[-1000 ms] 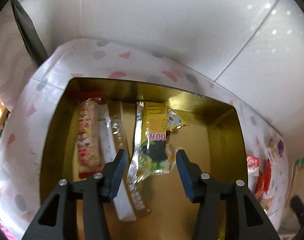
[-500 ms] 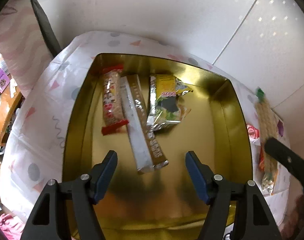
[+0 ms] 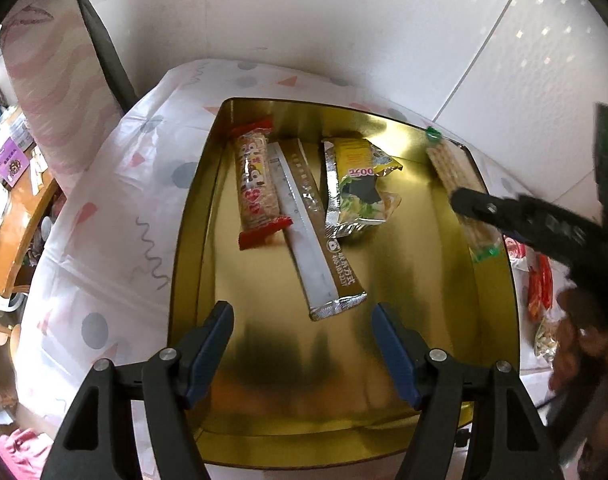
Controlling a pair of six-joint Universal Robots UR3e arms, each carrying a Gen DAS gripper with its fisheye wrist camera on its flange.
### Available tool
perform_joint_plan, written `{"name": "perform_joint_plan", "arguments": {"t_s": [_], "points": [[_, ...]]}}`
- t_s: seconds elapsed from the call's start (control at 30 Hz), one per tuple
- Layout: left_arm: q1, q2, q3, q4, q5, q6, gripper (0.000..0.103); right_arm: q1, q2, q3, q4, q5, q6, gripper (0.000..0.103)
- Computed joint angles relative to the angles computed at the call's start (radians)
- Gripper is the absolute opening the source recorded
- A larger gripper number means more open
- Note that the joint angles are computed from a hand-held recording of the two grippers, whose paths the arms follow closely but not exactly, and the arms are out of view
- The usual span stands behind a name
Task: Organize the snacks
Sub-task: 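Lower the green-edged cracker pack into the tray and open the right gripper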
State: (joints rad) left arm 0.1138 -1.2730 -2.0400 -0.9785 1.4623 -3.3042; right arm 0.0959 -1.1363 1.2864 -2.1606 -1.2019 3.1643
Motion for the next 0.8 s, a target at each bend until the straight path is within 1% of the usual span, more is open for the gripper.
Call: {"name": "perform_joint_plan", "arguments": {"t_s": [0.17,0.4,0.43,0.47,0.63,0.8], "points": [[0.029,0.027,-0.019,-0.010,-0.001,0.022,0.072,0.031,0.109,-0.137,0.050,-0.047,0.033,0.050],[0.070,0.067,-0.048,-0.029,-0.001,0.037,0.072,0.031,0.204,-0.241,0.088,-0.068,0.120,0.050],[0.074,0.072,-0.052,-0.030,0.000,0.036,0.072,0.038,0.214,-0.252,0.077,-0.090,0.126,0.050],[0.076,0.074,-0.054,-0.033,0.001,0.035,0.072,0.042,0.229,-0.269,0.074,-0.095,0.123,0.052],[0.082,0.076,-0.061,-0.034,-0.006,0.029,0.072,0.053,0.262,-0.335,0.105,-0.111,0.090,0.052],[0.053,0.048,-0.043,-0.016,-0.005,0.006,0.072,0.046,0.207,-0.266,0.075,-0.099,0.050,0.052]]}}
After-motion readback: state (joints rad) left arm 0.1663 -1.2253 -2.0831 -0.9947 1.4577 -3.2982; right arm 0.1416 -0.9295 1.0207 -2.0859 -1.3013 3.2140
